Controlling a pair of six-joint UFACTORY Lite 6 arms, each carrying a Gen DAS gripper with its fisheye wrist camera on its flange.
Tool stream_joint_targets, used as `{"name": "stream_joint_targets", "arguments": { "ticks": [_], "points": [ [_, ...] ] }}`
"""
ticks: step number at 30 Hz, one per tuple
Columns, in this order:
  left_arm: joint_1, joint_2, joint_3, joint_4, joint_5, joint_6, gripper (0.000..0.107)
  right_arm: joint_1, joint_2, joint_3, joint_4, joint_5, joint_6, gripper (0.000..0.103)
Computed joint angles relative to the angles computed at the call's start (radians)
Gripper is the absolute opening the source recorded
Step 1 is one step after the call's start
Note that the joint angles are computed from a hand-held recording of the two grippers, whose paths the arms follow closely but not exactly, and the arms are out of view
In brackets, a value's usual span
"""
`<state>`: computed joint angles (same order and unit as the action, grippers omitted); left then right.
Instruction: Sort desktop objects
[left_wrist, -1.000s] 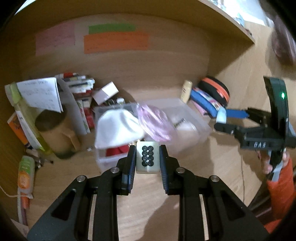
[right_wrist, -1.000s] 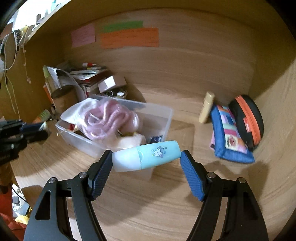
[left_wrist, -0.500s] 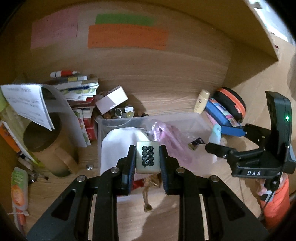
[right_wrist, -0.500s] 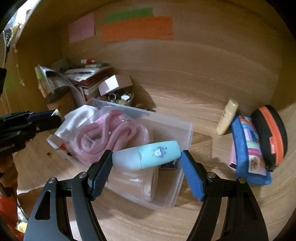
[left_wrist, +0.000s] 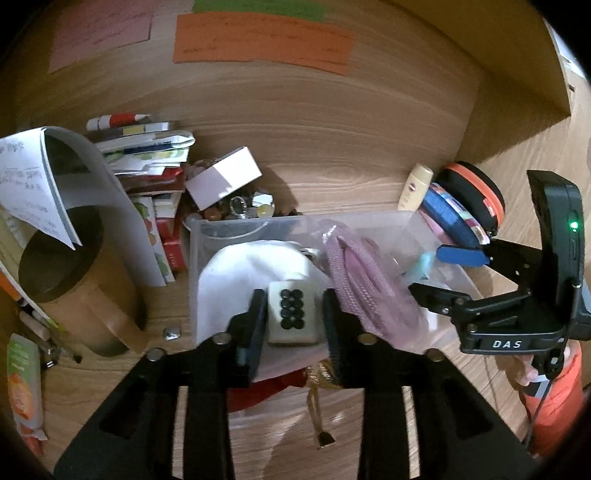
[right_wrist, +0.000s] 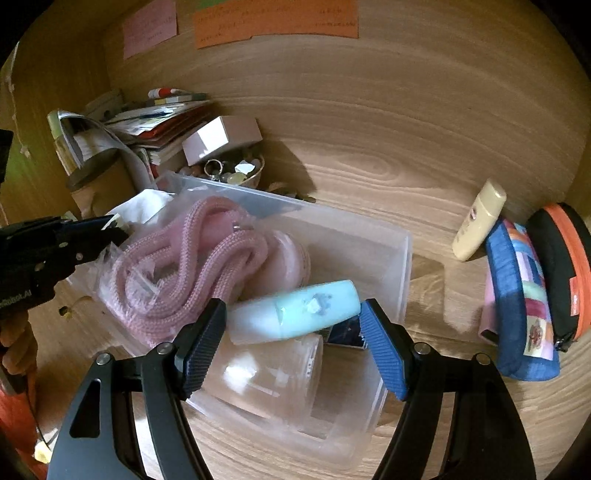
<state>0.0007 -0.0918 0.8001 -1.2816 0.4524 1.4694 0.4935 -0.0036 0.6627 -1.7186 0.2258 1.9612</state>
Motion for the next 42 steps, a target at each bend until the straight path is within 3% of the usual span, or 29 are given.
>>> {"name": "stream_joint_targets", "arguments": {
  "ticks": [10,12,15,21,25,29,33,42],
  "points": [
    [0.006,-0.082,-0.035,0.018,-0.01,-0.028,0.049,0.036,-0.087,-0.036,0.157,0.027,-0.116,0.074],
    [0.001,-0.126,-0.058,0.017,-0.03,-0.032,0.056,0.057,-0.136,-0.061,0.187,0.046,-0.133,0.075],
    [-0.002,-0.188,-0.093,-0.008,-0.049,-0.016,0.067,0.106,-0.205,-0.097,0.221,0.106,-0.14,0.083],
    [-0.03,-0.341,-0.197,-0.079,-0.129,0.025,0.073,0.21,-0.303,-0.152,0.275,0.213,-0.134,0.083],
    [-0.045,-0.398,-0.237,-0.031,-0.154,-0.034,0.074,0.302,-0.321,-0.168,0.302,0.31,-0.102,0.084],
    [-0.063,-0.441,-0.275,-0.011,-0.188,-0.078,0.091,0.379,-0.325,-0.179,0.313,0.379,-0.058,0.085],
    [-0.101,-0.484,-0.315,0.004,-0.252,-0.105,0.093,0.47,-0.306,-0.189,0.288,0.464,0.029,0.096],
    [-0.14,-0.473,-0.34,0.059,-0.291,-0.179,0.095,0.546,-0.269,-0.183,0.31,0.531,0.072,0.097]
  ]
}}
